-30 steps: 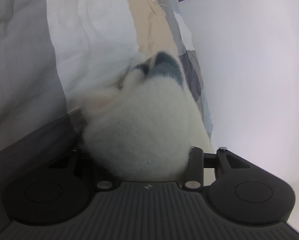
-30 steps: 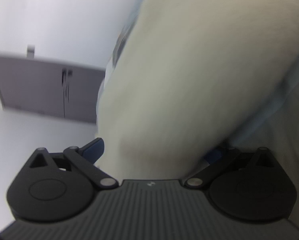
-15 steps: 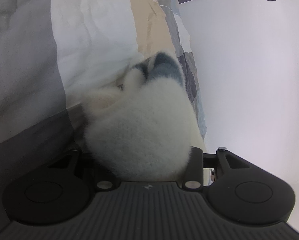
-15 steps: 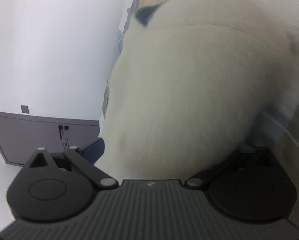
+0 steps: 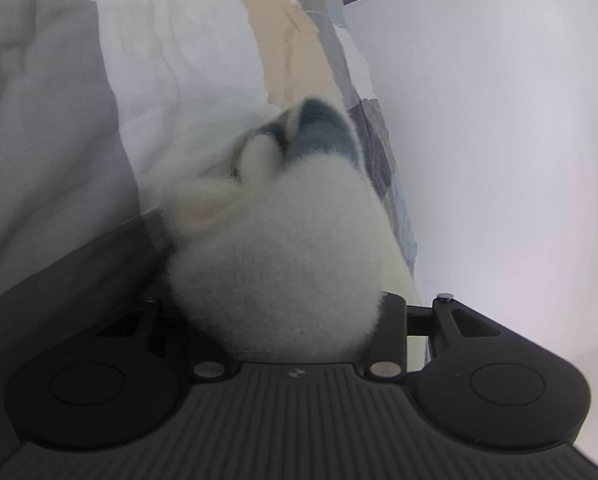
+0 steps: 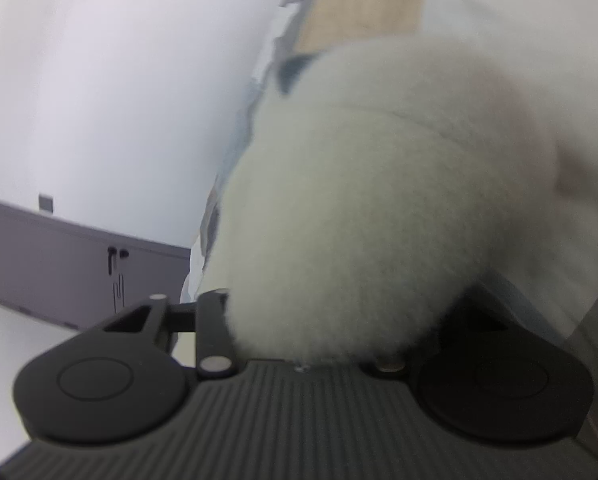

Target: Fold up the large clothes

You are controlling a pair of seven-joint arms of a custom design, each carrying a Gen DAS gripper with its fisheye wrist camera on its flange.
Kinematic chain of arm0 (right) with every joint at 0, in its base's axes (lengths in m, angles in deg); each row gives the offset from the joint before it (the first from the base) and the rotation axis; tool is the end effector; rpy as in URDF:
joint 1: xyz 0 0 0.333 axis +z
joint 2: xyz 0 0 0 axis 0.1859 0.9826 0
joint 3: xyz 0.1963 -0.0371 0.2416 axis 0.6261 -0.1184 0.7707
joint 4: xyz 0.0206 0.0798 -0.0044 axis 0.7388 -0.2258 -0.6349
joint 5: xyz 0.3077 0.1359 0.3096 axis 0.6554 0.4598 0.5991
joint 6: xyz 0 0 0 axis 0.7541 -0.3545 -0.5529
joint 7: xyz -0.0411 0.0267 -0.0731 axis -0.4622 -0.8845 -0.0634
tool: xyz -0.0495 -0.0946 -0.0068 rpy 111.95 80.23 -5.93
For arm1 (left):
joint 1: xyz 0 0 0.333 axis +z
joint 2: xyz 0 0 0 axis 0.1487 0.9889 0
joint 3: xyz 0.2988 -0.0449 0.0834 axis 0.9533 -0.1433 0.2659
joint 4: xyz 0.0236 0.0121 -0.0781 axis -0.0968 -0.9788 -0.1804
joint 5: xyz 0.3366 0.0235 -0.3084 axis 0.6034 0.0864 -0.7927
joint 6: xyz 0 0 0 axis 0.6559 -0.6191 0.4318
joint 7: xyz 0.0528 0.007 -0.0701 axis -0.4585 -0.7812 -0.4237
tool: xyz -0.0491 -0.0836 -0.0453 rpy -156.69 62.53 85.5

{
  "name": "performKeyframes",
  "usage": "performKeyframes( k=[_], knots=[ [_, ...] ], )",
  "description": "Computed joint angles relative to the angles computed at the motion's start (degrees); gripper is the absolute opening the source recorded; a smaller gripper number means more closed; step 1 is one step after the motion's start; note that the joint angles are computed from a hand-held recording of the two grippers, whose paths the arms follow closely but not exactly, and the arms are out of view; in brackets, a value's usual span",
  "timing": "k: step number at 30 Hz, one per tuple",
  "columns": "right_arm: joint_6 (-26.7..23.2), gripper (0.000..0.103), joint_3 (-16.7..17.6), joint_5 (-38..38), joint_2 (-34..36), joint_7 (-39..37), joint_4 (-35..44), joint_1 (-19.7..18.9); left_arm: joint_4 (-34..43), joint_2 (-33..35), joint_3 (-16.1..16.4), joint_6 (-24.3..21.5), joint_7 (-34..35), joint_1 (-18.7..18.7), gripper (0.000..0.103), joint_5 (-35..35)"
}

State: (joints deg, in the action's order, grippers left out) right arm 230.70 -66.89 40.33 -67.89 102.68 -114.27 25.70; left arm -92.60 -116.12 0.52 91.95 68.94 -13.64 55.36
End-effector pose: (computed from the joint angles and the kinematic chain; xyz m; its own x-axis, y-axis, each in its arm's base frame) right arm 0.4250 0.2242 0.5109 -0.2590 -0.3823 -0.8870 -0.4594 0.8566 -0.2350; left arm 0.4161 -0.0695 0.4833 0.3829 -0.3657 0.8483 -0.4038 -0.8922 -0.2023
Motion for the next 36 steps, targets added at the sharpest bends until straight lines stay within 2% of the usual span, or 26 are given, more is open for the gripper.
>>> performKeyframes(
  k=[2, 5, 8, 10, 16, 20, 27, 31, 36],
  knots=[
    [-1.8, 0.045, 2.2, -0.7, -2.7, -0.4, -0.5, -2.0, -1.6, -2.8, -0.7, -1.5, -0.8, 0.5, 0.047, -0.3],
    [-3.7, 0.044, 0.0, -2.0, -8.3, -1.2, -3.9, 0.5, -3.6, -7.2, -2.9, -4.0, -1.4, 2.4, 0.046, -0.3],
    [-6.1, 0.044, -0.9, -3.1, -14.6, -1.1, -7.2, 2.1, -4.4, -10.7, -3.1, -6.3, -0.2, 2.3, 0.046, -0.1],
    [-7.1, 0.044, -2.5, -4.1, -16.4, -1.6, -7.3, 3.2, -4.8, -12.9, -3.9, -8.3, 0.9, 2.6, 0.045, 0.2],
    [-10.4, 0.044, -4.1, -6.0, -24.9, -1.8, -10.0, 3.7, -6.4, -18.4, -5.0, -10.2, 2.8, 0.9, 0.045, -0.7],
    [-13.2, 0.044, -5.7, -7.1, -30.0, -2.5, -11.5, 3.6, -5.3, -19.5, -6.5, -10.9, 3.2, -0.5, 0.045, -0.9],
    [-16.3, 0.044, -10.7, -7.7, -36.2, -5.2, -12.0, 2.4, 2.0, -13.5, -8.1, -9.3, 4.5, -4.6, 0.045, -0.8],
    [-16.2, 0.044, -14.3, -8.1, -37.2, -9.6, -10.6, 1.4, 8.8, -6.2, -7.2, -6.9, 6.1, -8.4, 0.045, -0.8],
    [-16.3, 0.044, -20.5, -7.1, -37.4, -17.0, -8.0, 0.8, 19.2, 5.1, -5.9, -2.8, 8.6, -13.6, 0.045, -1.4]
  ],
)
